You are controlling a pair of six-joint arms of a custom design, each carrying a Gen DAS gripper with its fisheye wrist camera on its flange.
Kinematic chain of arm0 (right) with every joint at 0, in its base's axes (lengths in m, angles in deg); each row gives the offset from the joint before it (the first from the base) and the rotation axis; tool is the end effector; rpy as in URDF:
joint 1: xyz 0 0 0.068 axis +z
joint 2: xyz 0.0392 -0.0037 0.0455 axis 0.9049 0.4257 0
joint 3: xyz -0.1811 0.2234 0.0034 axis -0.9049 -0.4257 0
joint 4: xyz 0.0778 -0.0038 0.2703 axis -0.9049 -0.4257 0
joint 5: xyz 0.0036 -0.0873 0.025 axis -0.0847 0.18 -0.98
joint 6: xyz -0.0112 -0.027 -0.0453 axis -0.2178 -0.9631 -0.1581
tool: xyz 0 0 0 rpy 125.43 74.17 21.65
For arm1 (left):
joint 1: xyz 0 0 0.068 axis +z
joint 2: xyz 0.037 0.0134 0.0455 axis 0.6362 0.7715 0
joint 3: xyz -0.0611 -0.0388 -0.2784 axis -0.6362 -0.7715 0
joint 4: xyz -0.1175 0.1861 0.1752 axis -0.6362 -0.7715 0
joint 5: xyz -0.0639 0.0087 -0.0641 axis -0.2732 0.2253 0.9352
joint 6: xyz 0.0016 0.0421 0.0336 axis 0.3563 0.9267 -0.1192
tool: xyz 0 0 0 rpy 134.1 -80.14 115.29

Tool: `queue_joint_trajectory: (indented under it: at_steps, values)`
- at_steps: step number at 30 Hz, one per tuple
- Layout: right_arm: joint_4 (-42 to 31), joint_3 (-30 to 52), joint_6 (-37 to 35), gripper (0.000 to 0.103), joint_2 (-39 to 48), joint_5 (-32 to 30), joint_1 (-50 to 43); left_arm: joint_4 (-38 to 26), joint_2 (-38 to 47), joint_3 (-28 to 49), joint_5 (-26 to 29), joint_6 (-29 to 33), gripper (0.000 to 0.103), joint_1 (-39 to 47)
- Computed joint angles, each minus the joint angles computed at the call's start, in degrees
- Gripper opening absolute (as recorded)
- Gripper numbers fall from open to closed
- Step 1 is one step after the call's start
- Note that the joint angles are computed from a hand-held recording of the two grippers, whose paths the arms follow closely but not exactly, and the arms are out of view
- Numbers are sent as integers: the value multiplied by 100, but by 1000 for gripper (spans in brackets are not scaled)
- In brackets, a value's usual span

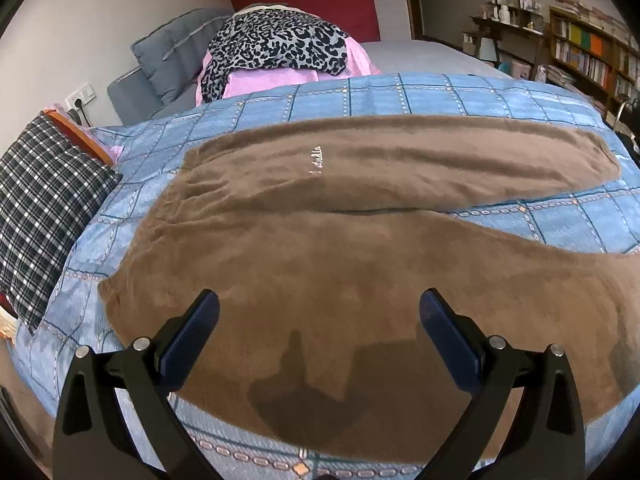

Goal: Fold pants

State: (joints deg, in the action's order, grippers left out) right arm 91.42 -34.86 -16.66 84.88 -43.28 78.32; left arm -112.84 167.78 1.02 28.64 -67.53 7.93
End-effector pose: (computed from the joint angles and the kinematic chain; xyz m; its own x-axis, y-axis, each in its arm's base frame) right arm 0.2900 0.0734 0.1561 -0.6395 -0.0935 -0.7631 -0.2721 0.9558 0.1109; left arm 0.2221 -0.1088 0.1690 -0.7099 -0.2818 -0.6455 -0.5235 0.8242 0.2159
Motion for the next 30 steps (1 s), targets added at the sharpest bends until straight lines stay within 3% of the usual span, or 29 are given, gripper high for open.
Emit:
queue_joint_trajectory:
  at_steps: [18,22,25,30]
  values:
    - [-408,1766,79,98,1747,66,-136,1389,683,458,596,2320,101,2108]
    - [-594,2265,64,98,2110,85,-184,1677,1040,795,787,2955,101,2868]
    - [-702,2592,23,98,2353,163,-147,1773,1441,1251,1304,3344,101,3694]
    - [-846,2988,-31,98,2728,249,-60,1933,2159,1939,1213,3837,101,4583]
